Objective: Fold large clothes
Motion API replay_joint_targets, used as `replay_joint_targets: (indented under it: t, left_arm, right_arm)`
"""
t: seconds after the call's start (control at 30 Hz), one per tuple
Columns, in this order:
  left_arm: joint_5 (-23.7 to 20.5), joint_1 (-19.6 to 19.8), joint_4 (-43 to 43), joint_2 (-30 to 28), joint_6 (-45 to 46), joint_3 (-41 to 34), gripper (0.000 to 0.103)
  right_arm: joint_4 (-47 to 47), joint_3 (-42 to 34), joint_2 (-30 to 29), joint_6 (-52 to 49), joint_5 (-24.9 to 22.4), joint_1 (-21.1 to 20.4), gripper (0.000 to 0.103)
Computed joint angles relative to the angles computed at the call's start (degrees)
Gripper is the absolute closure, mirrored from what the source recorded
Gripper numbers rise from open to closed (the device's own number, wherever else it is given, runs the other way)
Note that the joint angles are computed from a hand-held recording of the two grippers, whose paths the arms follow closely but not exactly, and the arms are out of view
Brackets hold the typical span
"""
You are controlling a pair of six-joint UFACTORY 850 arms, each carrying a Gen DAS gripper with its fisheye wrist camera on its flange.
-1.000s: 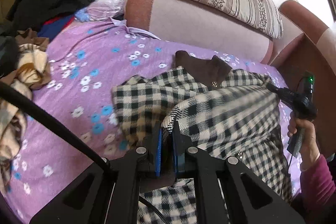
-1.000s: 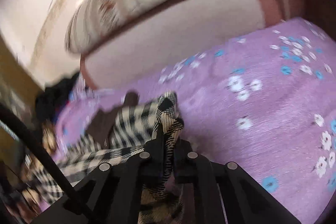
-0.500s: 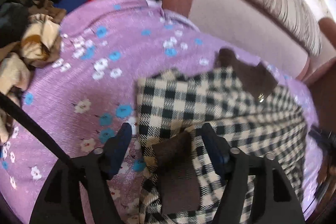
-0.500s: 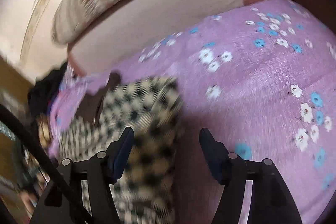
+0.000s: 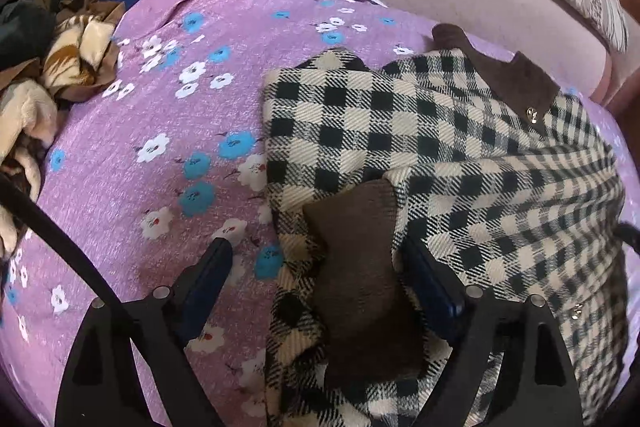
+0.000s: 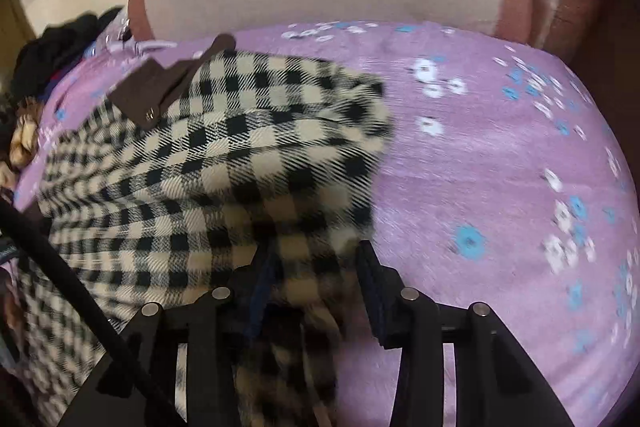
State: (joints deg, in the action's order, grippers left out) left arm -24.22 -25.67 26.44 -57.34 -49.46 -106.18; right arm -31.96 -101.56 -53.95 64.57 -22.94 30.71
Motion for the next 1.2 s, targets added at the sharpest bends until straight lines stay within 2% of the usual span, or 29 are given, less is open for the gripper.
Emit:
replay_joint_targets:
  t: [0.17, 0.3, 0.37, 0.47, 0.57, 0.7, 0.8, 0.93, 1.2]
  left_arm:
    - [2.44, -0.17, 0.35, 4.18, -4.09, 5.51, 0.017]
    - [3.90, -1.33, 5.06, 8.59, -9.37, 11.05, 0.017]
    - [3.92, -2.24, 10.41, 10.61, -14.62, 13.81, 0.017]
    - [3.54, -3.34, 17.36, 13.01, -21.13, 17.14, 0.017]
    - [2.65, -4.53, 24.93, 15.20, -28.03, 20.24, 0.017]
    - [2.97, -5.27, 31.00, 17.68, -33.68, 23.82, 0.017]
    - [2.87, -5.99, 34.24, 19.39, -36.69, 26.26, 0.017]
    - [2.91, -6.99, 38.03, 21.59, -40.30, 29.56, 0.017]
    - [3.79, -8.20, 40.49, 25.03, -43.86, 35.88, 0.017]
  right_arm:
    - [-1.67, 10.69, 7.38, 2.54, 5.09, 0.50, 0.049]
    - [4.78, 11.23, 7.47, -2.16, 6.92, 1.73, 0.044]
    - [3.86, 10.02, 6.37, -1.03, 6.04, 2.11, 0.039]
    - [7.62, 8.93, 4.84, -4.16, 4.84, 1.88, 0.039]
    - [8.55, 8.26, 3.96, -3.64, 0.62, 1.78, 0.039]
    - [9.09, 13.45, 7.88, -2.04, 4.81, 1.81, 0.038]
    - [7.03, 16.09, 10.17, 0.28, 5.94, 2.69, 0.031]
    - [11.37, 20.81, 13.45, -3.28, 8.57, 3.66, 0.029]
    - [15.86, 29.52, 18.41, -4.78, 11.58, 5.56, 0.027]
